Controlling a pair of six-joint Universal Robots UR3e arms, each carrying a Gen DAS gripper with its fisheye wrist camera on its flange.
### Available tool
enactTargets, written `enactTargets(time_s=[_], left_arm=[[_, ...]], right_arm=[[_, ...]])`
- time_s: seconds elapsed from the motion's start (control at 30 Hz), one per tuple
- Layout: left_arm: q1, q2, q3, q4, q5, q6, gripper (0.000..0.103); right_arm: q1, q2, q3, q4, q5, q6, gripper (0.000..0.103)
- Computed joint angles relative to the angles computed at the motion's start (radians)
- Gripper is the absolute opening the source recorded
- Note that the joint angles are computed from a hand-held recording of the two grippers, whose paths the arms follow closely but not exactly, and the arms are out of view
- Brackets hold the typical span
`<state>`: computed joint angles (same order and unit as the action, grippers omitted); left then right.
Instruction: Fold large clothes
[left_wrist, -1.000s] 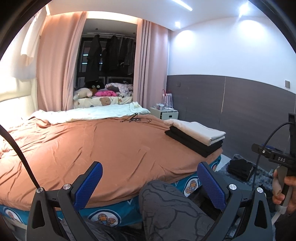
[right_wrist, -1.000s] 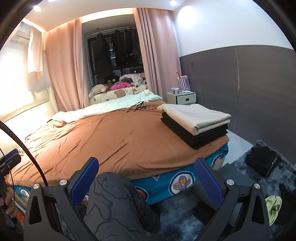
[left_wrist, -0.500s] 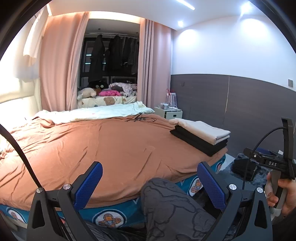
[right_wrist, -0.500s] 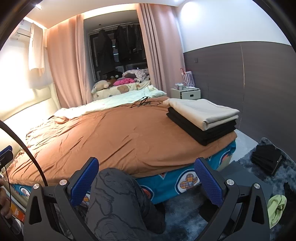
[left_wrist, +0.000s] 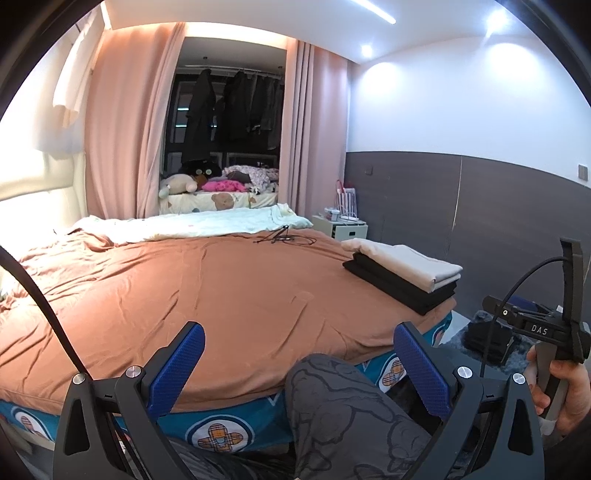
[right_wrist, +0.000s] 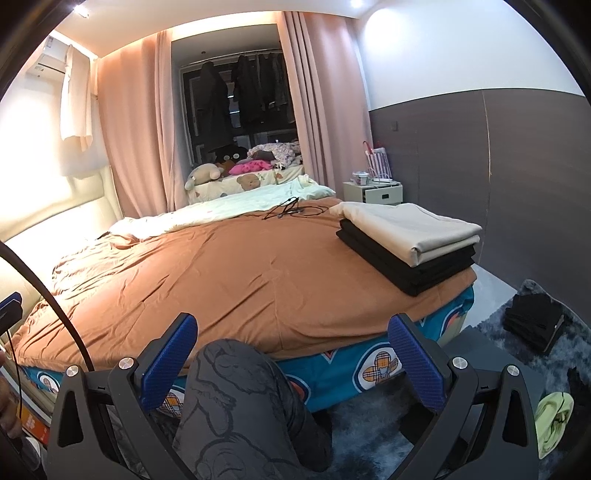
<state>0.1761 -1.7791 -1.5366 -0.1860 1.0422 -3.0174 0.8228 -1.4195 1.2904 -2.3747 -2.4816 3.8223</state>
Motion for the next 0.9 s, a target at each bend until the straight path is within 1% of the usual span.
enactTargets(time_s=[0.33, 0.67, 0.9], left_arm=[[0.014, 0.019, -0.02, 0.004, -0.012, -0.009, 0.103], [0.009, 0.032, -0.024, 0.011, 0.013, -0.023, 0.103], [0.007, 0.042, -0.04, 0.024, 0.017, -0.033, 0.103]], right_arm=[[-0.006, 0.007, -0.019, 0.001, 0.006, -0.023, 0.103], [-0.007, 0.009, -0.024, -0.006, 0.009, -0.034, 0.103], [-0.003, -0.006, 0.011, -0.028, 0.004, -0.036, 0.103]])
